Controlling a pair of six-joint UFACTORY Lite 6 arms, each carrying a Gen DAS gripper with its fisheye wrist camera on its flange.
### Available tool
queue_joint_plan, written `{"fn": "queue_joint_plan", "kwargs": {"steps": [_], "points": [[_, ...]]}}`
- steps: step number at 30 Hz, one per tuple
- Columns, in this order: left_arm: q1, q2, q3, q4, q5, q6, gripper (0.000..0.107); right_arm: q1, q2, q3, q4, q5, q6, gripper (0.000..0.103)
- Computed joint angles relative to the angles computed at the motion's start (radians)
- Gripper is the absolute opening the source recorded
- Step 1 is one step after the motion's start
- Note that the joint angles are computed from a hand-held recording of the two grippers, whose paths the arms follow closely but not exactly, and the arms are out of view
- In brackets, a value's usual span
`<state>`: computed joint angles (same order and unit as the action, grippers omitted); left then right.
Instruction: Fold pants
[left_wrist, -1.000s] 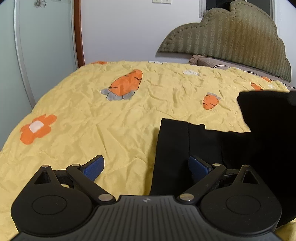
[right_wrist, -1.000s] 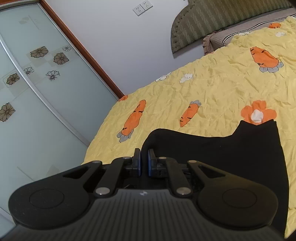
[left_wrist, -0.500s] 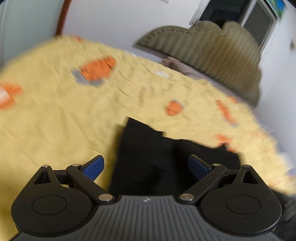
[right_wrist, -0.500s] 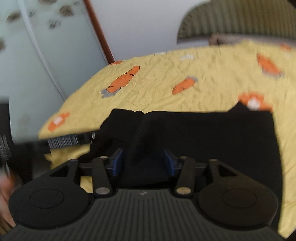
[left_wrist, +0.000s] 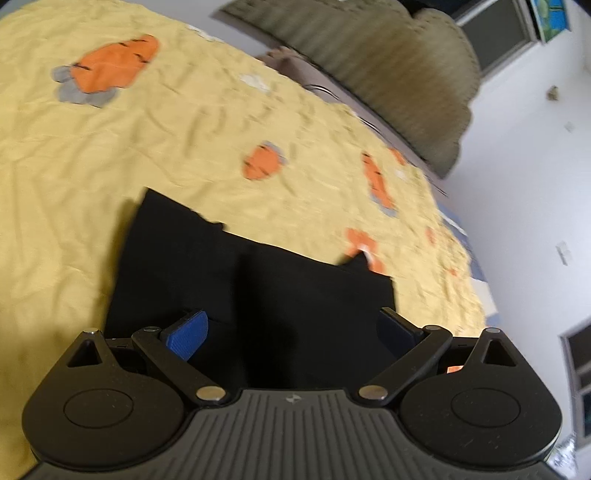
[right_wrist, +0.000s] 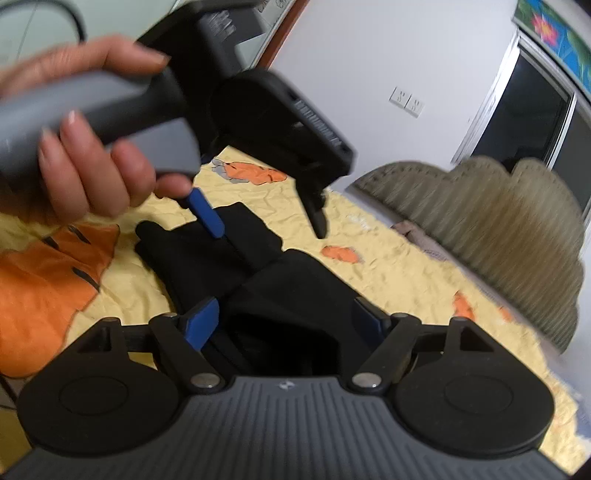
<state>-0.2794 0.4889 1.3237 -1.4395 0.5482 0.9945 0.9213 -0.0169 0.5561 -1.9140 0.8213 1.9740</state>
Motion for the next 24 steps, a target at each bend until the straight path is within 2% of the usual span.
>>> {"fn": "queue_joint_plan", "kwargs": {"steps": [2,4,8,11,14,15,19,20,21,22,23,24], "points": [[-0.026,0.045,0.072,0.107,-0.001,-0.091,0.098,0.014,0.025,0.002,-0.006,0.054,0.013,0.076],[-0.053,0.088,0.130,0.203,-0.021,-0.191,0.098,0.003,0.018,0.002,-0.022,0.033,0.034,0.077],[-0.062,0.219,0.274,0.214,0.091,-0.218,0.098,0.005,0.064,0.034,-0.054,0.050,0.077,0.077],[-0.089,0.251,0.324,0.320,0.033,-0.334,0.098,0.003,0.132,0.071,-0.052,0.072,0.076,0.077],[-0.086,0.241,0.303,0.277,0.020,-0.293,0.097,-0.003,0.151,0.076,-0.037,0.065,0.052,0.077],[-0.085,0.237,0.299,0.271,0.017,-0.286,0.094,-0.001,0.152,0.071,-0.033,0.075,0.049,0.077],[-0.106,0.226,0.307,0.378,-0.029,-0.371,0.047,-0.001,0.190,0.061,-0.037,0.130,0.040,0.076],[-0.109,0.223,0.307,0.403,-0.041,-0.392,0.040,-0.002,0.188,0.057,-0.044,0.122,0.038,0.067],[-0.109,0.221,0.307,0.428,-0.050,-0.416,0.029,-0.011,0.178,0.055,-0.056,0.094,0.039,0.060],[-0.108,0.221,0.303,0.439,-0.060,-0.430,0.019,-0.023,0.170,0.058,-0.064,0.063,0.044,0.046],[-0.102,0.218,0.296,0.432,-0.065,-0.428,0.014,-0.034,0.163,0.061,-0.064,0.037,0.048,0.036],[-0.095,0.217,0.288,0.410,-0.064,-0.409,0.012,-0.051,0.155,0.064,-0.070,0.007,0.051,0.030]]}}
